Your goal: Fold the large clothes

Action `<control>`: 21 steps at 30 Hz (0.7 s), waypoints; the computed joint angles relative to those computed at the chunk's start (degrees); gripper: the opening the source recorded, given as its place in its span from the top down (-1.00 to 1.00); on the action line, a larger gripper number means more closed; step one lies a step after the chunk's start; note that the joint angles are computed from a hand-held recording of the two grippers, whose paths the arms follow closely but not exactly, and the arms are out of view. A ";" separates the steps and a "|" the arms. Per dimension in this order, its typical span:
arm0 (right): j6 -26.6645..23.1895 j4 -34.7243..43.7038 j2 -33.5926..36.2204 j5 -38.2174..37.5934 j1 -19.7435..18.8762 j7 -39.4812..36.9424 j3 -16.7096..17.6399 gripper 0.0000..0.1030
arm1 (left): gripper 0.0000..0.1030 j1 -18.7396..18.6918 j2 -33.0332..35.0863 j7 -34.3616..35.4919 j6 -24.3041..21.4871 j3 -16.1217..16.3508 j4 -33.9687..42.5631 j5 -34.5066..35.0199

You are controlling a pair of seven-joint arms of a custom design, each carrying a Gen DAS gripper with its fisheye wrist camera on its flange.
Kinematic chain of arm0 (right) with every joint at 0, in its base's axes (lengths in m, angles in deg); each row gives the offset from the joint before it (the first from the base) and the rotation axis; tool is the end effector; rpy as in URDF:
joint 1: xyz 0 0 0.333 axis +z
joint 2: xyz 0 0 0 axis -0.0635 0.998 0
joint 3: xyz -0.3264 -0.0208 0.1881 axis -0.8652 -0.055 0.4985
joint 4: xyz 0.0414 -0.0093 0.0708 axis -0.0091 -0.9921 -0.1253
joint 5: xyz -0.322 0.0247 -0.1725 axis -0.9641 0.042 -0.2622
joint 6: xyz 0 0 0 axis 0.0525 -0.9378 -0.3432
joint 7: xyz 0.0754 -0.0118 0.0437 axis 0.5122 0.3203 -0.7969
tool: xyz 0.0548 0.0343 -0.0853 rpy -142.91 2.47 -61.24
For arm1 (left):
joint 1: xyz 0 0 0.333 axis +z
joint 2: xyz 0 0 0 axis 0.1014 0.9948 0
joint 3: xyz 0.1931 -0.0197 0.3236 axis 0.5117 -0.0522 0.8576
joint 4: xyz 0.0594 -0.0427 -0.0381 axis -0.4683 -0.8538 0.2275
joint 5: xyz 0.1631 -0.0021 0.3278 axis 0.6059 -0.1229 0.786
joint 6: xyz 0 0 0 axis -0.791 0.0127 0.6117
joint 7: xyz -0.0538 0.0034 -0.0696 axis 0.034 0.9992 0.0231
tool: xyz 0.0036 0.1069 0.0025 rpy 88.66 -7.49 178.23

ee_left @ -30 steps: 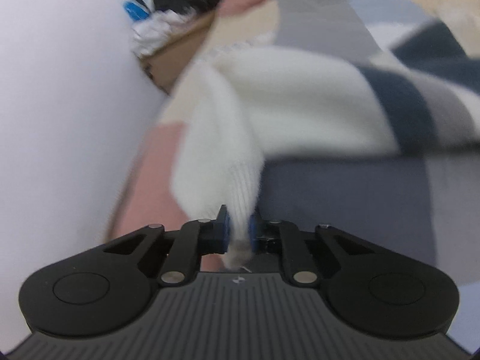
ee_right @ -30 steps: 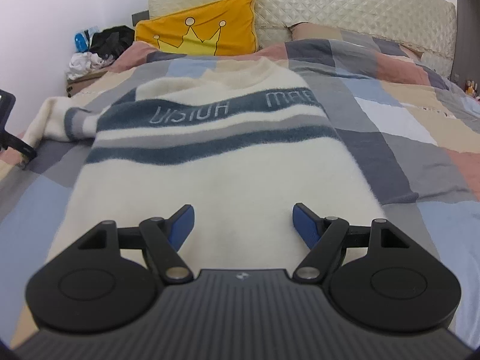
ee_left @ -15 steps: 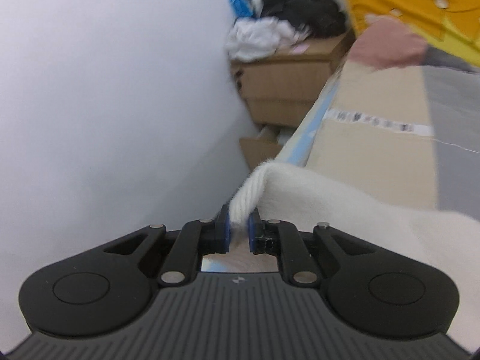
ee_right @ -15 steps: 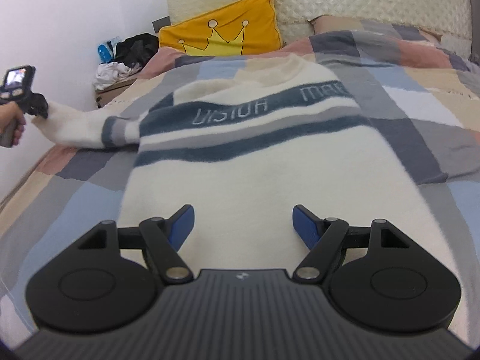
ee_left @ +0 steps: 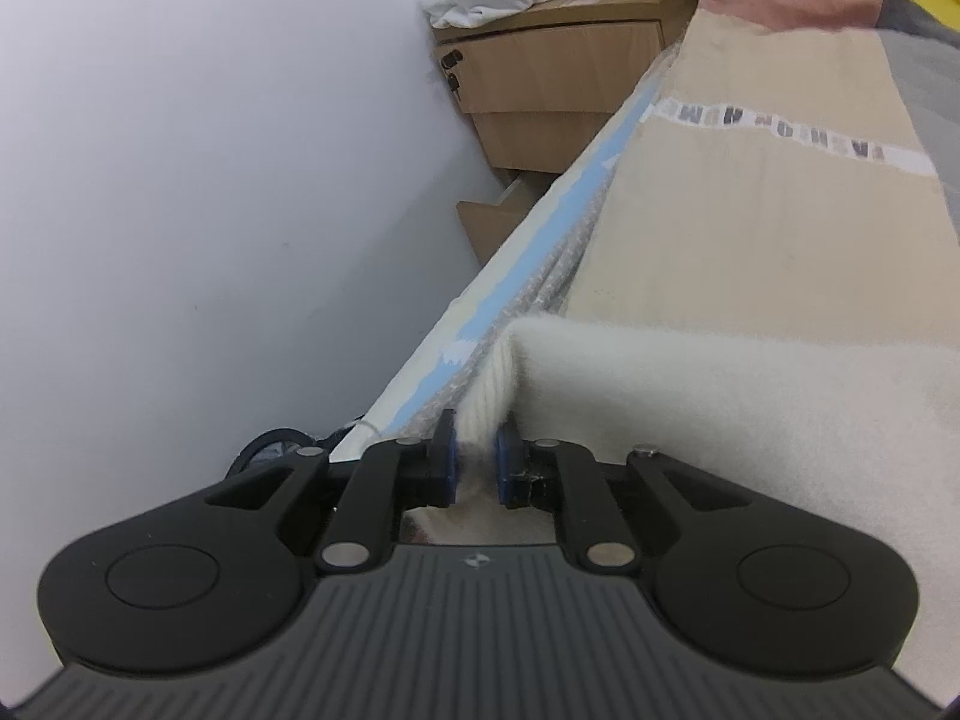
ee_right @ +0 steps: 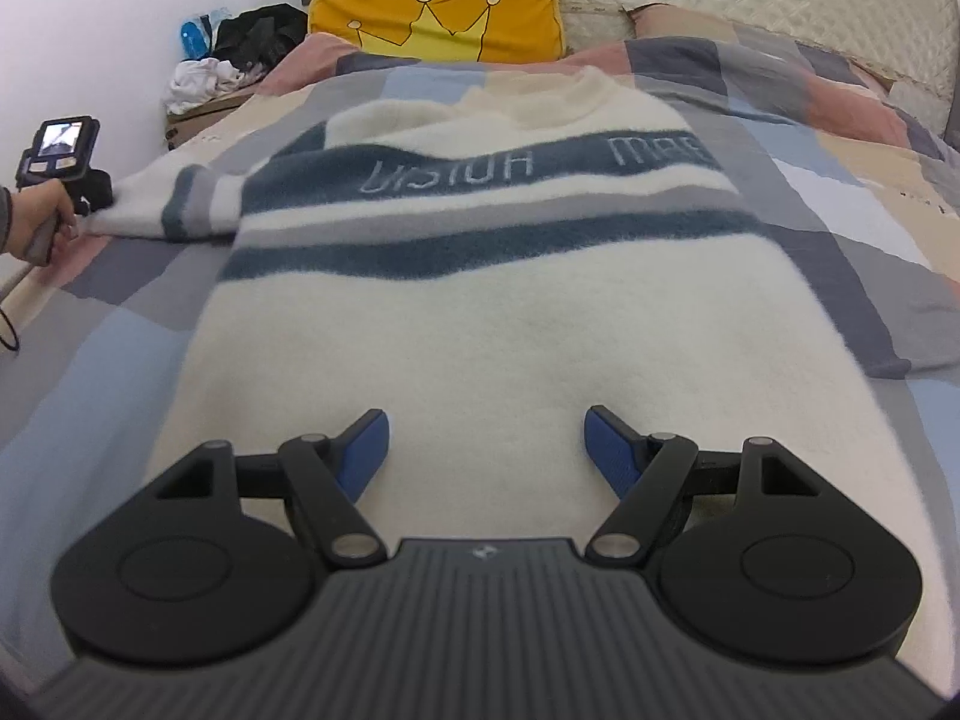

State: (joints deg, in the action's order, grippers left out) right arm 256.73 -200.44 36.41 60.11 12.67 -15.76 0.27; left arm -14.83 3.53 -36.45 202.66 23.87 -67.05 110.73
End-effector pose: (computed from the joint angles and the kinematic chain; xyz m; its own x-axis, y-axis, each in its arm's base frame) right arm 0.3742 -0.0197 0.5126 0.1266 -0.9911 -0.0417 -0.6397 -0.0494 -0.7670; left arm 0.7136 -0.2480 0.4807 0.4726 -0.8314 -0.2923 -0.7347 -0.1885 -0.6516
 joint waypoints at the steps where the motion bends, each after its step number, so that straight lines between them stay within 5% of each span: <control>1: 0.04 -0.05 -0.07 0.06 0.36 -0.23 -0.37 -0.43 | 0.63 0.00 -0.20 0.25 -0.16 -0.14 0.15 -0.27; 2: -0.03 -0.09 -0.24 0.13 0.56 -0.33 -0.61 -0.43 | 0.54 -0.07 -0.53 0.67 -0.83 -0.31 0.28 -0.72; 4: -0.12 -0.22 -0.88 0.68 1.39 -0.52 -1.34 -0.43 | -0.14 0.10 -2.23 0.64 -1.24 -1.05 -0.67 -2.15; 6: -0.51 -0.36 -1.53 1.34 2.21 -0.75 -2.20 -0.43 | -0.45 0.30 -5.62 -2.29 2.11 -1.43 -4.56 -1.46; 21: 0.05 -1.77 -8.42 6.61 9.00 -7.09 -9.87 -0.44 | -0.50 -4.67 -23.28 -19.87 8.06 -11.52 -22.07 -4.31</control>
State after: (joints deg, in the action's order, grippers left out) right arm 256.78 -202.21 27.99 66.72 21.67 -22.85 -9.59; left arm -19.50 -19.75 -56.32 210.72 12.35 -89.11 106.42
